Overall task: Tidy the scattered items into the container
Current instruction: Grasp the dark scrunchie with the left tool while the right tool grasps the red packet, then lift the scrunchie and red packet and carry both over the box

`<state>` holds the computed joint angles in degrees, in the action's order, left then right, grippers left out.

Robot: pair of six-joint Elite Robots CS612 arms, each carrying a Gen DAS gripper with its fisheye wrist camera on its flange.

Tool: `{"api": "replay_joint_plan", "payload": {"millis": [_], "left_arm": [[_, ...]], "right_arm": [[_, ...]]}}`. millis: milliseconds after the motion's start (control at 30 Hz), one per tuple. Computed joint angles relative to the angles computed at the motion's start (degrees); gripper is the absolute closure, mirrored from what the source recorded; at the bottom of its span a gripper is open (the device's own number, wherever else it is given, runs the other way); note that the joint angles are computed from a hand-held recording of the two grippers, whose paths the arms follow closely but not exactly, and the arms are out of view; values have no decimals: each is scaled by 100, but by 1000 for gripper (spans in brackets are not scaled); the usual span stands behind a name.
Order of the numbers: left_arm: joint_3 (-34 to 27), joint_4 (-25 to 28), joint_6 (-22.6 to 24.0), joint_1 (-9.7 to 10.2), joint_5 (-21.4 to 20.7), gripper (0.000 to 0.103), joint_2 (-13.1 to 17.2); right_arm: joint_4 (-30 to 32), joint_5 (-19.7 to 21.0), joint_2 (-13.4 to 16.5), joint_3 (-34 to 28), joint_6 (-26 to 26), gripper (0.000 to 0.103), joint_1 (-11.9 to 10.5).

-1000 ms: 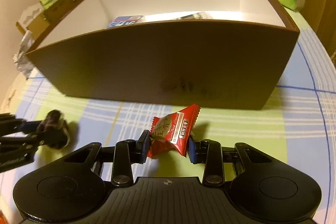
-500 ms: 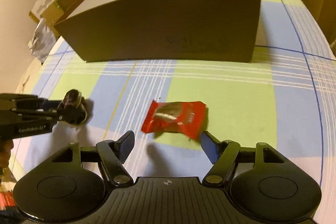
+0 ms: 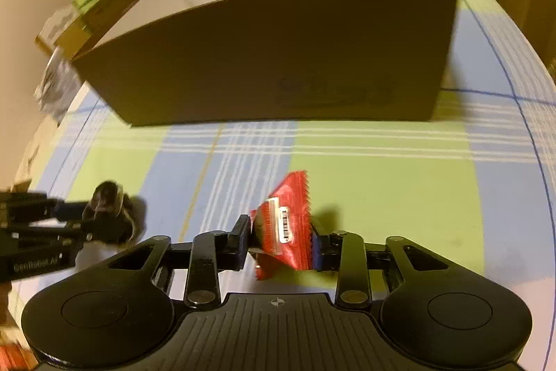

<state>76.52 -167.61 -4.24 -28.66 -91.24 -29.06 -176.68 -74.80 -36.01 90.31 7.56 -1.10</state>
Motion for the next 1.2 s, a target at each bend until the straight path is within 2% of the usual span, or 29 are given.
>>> {"api": "replay_joint_plan", "payload": {"millis": [133,300,633,967,1200], "left_arm": [[-6,-7,13,13,-28,75,5],[-15,-45,104,11,-33,76,20],[-18,-30,260,14,-85,80,-38],[7,-150,366,45,-143,80,-171],[-51,-517,432,86,-266,80,-246]], "right_arm": [[52,-149,-5,-15,-410,80,94],[114,-85,9,-9,-383,80,93],[119,78,-210,274,-175,81,-54],[117,194,-396,323,-360,81,-118],[-128,379,-478,239,-603,80,-151]]}}
